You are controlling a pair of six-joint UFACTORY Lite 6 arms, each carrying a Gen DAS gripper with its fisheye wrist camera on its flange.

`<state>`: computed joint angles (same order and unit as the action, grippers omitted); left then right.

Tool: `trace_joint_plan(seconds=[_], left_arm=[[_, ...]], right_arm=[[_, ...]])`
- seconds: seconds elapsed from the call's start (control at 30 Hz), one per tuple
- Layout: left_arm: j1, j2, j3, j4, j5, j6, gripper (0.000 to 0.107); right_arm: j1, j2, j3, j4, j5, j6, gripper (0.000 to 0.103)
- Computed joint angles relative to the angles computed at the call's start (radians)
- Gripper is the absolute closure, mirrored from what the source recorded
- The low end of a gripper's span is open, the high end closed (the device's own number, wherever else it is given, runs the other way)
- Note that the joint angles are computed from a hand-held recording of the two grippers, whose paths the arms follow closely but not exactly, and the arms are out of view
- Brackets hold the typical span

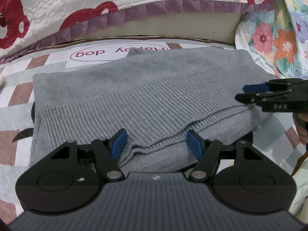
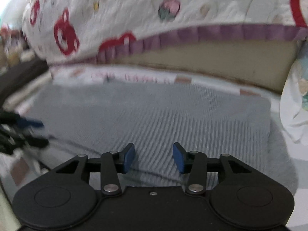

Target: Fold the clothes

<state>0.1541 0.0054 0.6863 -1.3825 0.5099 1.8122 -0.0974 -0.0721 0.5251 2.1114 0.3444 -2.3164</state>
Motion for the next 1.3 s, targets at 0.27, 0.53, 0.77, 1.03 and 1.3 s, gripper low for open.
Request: trace_joint_plan(seconds=[0.27,0.53,0.77,1.03,1.3], left_arm=[[0.011,0.022,0.019,-0.004,0.014,0.027,0.039],[0.044,-0.029,-0.013,-0.112,0.227,0.123,0.04],[-0.188,0.011,0.044,0.09,0.03,-0.244,0.041],[-0.102,0.068,0.052,-0.009,0.135,-0.297,0.039],[-0.083,0.079,0.043,-0.041,0.165,-0.229,0.039]], right_arm=[[-0.186,-0.108,-0.071,-0.365,0.086,0.313,0.053],[-0.807,-0.045,-0.02,-0.788,0.51,0.996,0.042],[-0.935,0.1,0.001,-0.8,0.542,0.989,0.042],[-0.841,0.192,-0.075,-0.456,0.567,0.839,0.04],[-0.693,0.135,-0.16,-0.172,0.503,0.697,0.028]])
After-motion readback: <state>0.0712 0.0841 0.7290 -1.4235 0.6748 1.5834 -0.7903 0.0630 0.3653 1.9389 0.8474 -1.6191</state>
